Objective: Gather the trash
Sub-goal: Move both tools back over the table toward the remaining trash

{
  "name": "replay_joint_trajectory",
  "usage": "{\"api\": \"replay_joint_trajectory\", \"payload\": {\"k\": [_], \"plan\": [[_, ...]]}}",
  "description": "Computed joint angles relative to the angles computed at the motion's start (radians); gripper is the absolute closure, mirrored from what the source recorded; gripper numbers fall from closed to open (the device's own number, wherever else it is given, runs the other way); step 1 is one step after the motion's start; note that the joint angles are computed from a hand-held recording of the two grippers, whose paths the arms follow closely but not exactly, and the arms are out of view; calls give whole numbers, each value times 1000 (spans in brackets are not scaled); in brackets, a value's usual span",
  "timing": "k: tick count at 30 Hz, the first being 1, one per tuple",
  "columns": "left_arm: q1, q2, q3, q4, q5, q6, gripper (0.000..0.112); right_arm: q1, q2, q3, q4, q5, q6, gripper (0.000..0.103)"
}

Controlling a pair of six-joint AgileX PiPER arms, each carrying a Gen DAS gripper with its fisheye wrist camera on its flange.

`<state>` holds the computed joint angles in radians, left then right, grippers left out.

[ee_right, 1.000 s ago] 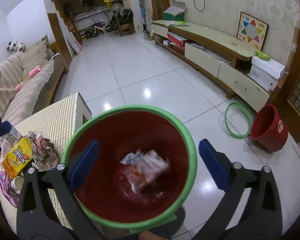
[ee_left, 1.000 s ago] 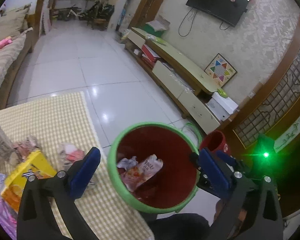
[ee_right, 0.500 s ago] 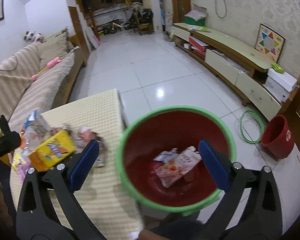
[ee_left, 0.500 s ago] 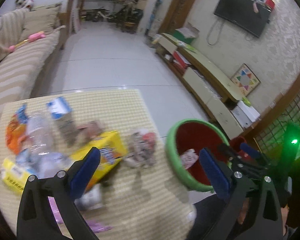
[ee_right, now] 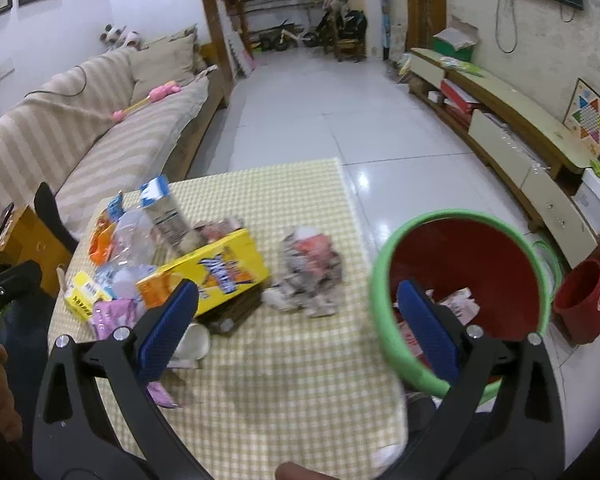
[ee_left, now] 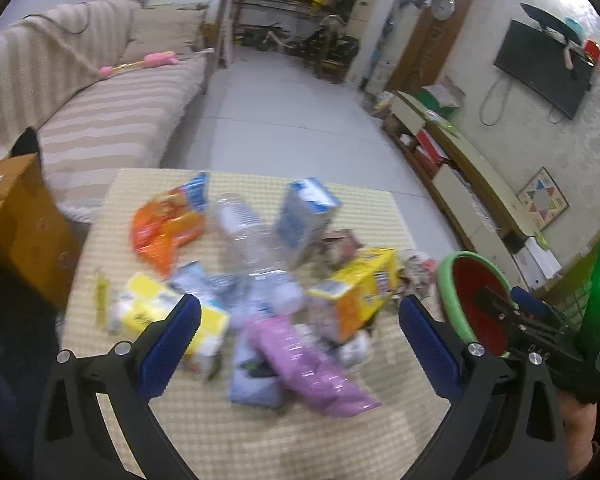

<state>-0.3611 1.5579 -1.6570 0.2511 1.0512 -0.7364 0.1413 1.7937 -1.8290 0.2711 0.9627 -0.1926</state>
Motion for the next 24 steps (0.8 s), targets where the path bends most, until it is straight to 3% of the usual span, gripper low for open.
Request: {"api": "replay_joint_trajectory", "payload": {"k": [11, 24], "plan": [[178, -140, 259, -72, -63, 38, 17, 103, 39, -3, -66, -19, 92, 5], [315, -84, 385, -252, -139, 2, 17, 106, 76, -2, -80, -36, 67, 5]]}}
